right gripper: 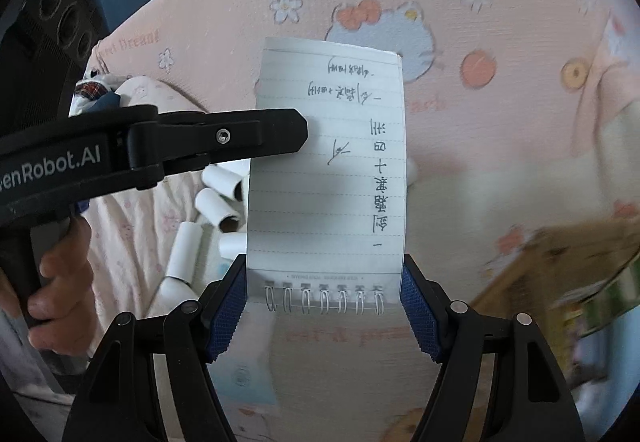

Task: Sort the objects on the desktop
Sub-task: 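Lift the notepad with the right tool and carry it to the cardboard box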

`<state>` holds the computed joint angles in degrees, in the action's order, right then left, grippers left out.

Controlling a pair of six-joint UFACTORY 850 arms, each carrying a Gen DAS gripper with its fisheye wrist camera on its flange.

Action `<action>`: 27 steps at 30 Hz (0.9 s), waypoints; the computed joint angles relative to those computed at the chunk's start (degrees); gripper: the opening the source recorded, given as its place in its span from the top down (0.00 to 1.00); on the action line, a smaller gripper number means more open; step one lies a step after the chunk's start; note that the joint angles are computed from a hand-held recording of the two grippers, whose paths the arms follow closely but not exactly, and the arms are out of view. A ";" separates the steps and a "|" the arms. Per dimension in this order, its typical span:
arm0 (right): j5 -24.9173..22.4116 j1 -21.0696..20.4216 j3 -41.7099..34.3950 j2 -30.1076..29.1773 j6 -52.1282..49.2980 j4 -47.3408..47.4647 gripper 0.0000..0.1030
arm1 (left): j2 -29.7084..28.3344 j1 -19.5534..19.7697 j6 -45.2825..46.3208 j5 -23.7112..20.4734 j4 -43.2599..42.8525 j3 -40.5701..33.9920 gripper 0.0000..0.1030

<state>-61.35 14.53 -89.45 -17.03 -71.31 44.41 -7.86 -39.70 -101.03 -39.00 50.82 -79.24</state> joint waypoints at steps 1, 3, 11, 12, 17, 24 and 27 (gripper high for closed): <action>0.22 -0.39 -0.28 0.14 -0.41 0.23 0.31 | -0.21 -0.09 -0.20 0.27 0.44 -0.51 0.81; 0.14 -1.10 -1.06 -0.21 -0.43 0.54 0.31 | -0.91 -0.34 -1.30 0.85 1.49 -1.68 0.81; 0.55 -3.30 -1.04 -0.32 1.28 -0.02 0.31 | -4.28 -0.45 -3.81 2.82 1.40 -4.84 0.82; 0.04 -3.60 -1.34 -0.62 1.77 -0.29 0.31 | -4.71 -0.44 -3.37 3.19 0.91 -5.22 0.82; 0.81 -4.63 -1.83 -0.86 2.22 -2.17 0.31 | -7.50 -0.54 -0.07 3.75 -1.38 -8.58 0.81; -8.60 -8.85 -8.42 -6.59 6.90 4.63 0.31 | -14.89 -1.30 5.09 -2.80 -1.77 -19.75 0.80; -10.92 -9.75 -9.97 -8.03 8.87 6.89 0.31 | -17.23 -0.97 10.64 -4.41 -5.50 -24.68 0.80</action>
